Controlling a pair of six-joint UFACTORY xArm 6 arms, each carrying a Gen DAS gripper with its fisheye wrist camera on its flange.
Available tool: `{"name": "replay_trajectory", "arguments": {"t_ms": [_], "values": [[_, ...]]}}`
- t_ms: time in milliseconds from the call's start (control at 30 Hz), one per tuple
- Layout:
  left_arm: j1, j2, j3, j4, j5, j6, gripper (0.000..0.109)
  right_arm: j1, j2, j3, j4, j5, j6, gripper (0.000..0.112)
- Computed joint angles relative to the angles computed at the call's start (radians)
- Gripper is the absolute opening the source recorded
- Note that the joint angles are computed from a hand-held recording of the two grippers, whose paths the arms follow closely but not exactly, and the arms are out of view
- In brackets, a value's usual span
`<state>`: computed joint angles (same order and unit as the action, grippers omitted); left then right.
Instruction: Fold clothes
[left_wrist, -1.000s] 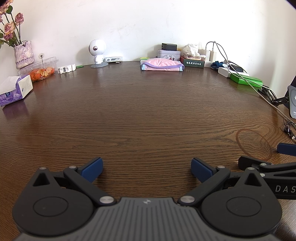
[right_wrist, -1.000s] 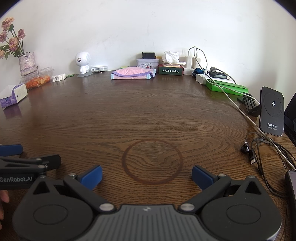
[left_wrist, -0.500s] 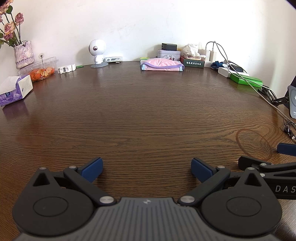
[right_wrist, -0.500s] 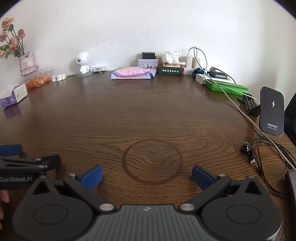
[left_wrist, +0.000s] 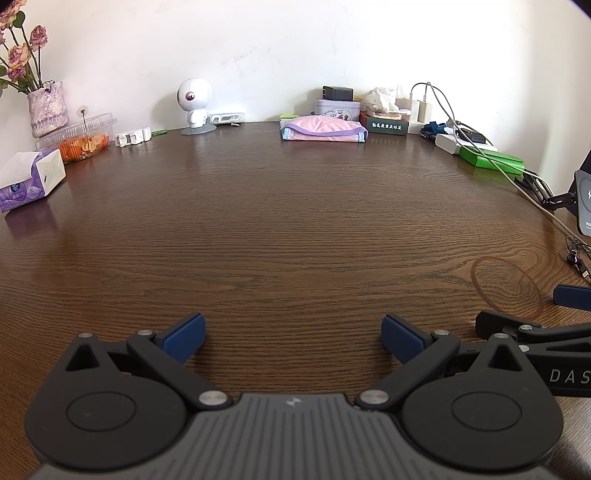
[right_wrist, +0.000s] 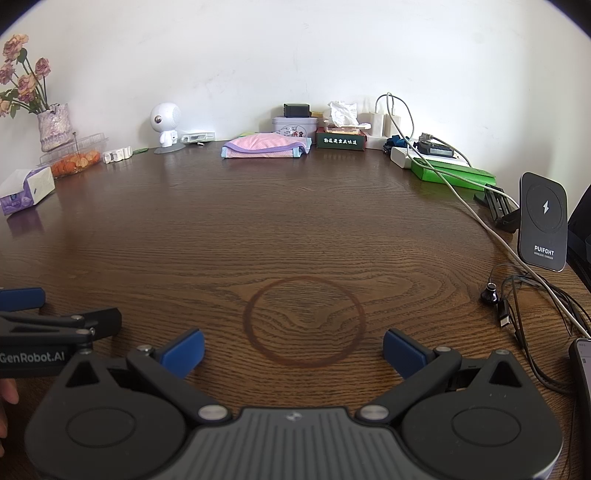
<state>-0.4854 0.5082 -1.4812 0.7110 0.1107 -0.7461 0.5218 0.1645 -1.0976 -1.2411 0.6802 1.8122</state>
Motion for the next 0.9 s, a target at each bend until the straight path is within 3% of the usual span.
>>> {"name": "replay_trajectory", "arguments": {"t_ms": [900], "values": [[0.000, -0.001, 0.004, -0.017, -0.006, 0.020, 0.103, 0.000, 0.000, -0.001, 0.002, 0.001, -0.001, 0.103]]}}
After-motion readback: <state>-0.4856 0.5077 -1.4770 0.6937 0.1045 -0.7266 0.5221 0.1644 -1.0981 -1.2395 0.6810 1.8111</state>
